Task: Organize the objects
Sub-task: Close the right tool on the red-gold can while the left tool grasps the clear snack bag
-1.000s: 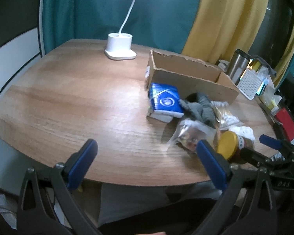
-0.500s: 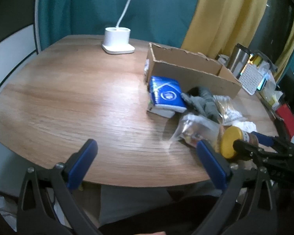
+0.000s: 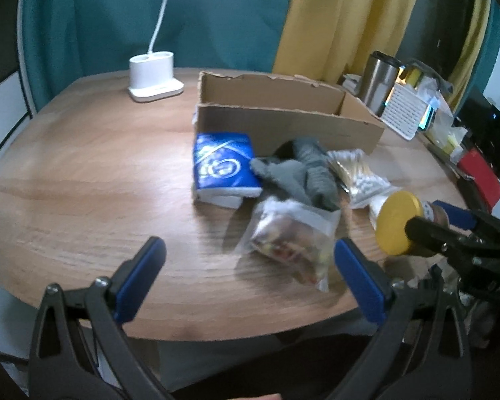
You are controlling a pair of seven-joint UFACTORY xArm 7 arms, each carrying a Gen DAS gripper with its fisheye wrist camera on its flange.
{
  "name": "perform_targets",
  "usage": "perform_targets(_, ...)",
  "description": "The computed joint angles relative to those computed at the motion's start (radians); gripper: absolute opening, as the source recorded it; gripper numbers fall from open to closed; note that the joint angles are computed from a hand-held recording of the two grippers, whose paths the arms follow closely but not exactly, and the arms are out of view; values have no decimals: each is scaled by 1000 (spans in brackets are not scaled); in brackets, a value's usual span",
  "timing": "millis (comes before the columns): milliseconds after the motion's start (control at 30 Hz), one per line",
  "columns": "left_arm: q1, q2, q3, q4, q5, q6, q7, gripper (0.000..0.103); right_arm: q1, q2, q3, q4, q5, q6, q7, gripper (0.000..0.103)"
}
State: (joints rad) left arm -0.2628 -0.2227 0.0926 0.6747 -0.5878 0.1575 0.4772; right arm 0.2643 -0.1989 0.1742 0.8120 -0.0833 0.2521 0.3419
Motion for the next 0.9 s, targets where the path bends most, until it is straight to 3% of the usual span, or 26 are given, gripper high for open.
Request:
perform_targets(267, -7, 66, -31, 57, -12, 18, 43, 102, -48, -28, -1, -21, -54, -27, 32, 78)
perform_targets(633, 60, 162, -111, 123, 67, 38, 15, 102, -82, -25, -8, -22, -70, -26, 48, 78)
perform_targets(700, 59, 172, -116, 125, 16, 29, 58, 92, -93, -25, 2, -14, -94, -16, 59, 78)
perform_targets(733, 62, 177, -117, 135, -5, 52, 77, 76, -100, -23, 6, -11, -107, -13, 68, 78)
perform_targets(800, 68, 175, -119, 140, -72, 73, 132, 74, -97, -24, -1, -10, -103, -13, 69, 78)
perform_targets(900, 77, 153, -128, 123, -64, 69, 130, 69, -94, -31, -2, -13, -104, -17, 70, 78)
